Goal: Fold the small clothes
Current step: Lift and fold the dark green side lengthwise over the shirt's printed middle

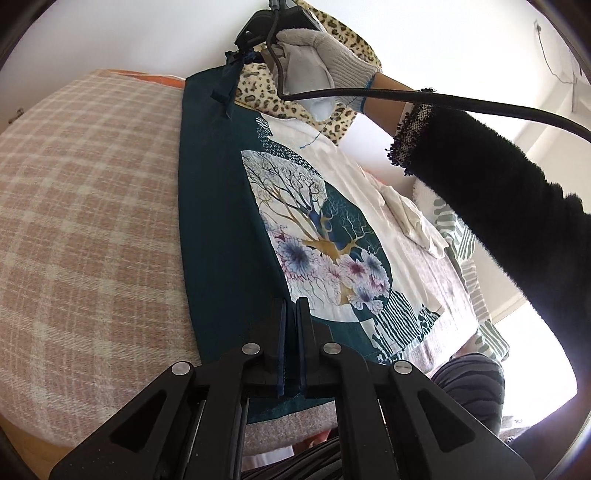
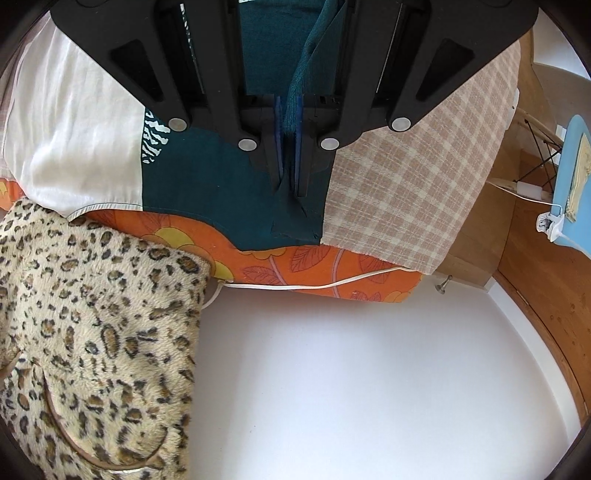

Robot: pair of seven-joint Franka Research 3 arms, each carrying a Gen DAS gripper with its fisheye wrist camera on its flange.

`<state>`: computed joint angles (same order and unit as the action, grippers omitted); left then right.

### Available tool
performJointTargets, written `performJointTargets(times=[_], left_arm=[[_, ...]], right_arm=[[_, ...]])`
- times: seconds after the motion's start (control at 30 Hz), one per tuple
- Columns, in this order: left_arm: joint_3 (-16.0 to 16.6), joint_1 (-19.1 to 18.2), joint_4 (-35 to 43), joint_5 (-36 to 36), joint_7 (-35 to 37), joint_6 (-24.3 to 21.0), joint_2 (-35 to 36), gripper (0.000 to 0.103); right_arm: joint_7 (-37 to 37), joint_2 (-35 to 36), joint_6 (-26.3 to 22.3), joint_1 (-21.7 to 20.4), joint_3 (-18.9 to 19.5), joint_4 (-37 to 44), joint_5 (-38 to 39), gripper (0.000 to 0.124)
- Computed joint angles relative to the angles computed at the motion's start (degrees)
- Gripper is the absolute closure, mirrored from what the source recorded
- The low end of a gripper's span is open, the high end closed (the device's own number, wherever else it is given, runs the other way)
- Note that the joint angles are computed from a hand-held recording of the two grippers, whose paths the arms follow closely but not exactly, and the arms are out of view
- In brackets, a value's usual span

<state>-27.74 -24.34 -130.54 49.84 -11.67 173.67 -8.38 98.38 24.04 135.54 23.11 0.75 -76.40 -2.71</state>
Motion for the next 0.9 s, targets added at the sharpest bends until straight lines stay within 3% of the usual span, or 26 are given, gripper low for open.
performJointTargets(times=[0.37, 0.67, 0.8, 0.87, 0.9], left_arm=[[3.87, -7.50, 6.33, -19.79, 25.05, 1.96, 9.92, 0.100], [5.38, -10.48, 10.08, -23.10, 30.85, -0.87, 13.14, 0.100], [4.41, -10.45, 11.47, -27.25, 36.12, -2.18, 14.51, 0.100], [4.12, -10.60, 12.13, -29.29, 38.61, -3.43, 14.83, 0.097], [3.69, -10.46, 12.46, -30.91, 40.48, -4.18, 14.93, 0.090]], right_arm=[[1.50, -6.51, 4.84, -5.33, -1.96, -12.34, -0.25, 0.118], [0.54, -6.37, 5.99, -7.04, -1.94, -13.81, -0.54, 0.118], [0.07, -5.88, 5.20, -7.36, -1.91, -13.67, -0.52, 0.118], [0.60, -5.34, 4.07, -7.16, -2.37, -13.01, -1.29, 0.117], [2.10, -5.26, 3.85, -6.55, -3.12, -12.91, -3.16, 0.114]])
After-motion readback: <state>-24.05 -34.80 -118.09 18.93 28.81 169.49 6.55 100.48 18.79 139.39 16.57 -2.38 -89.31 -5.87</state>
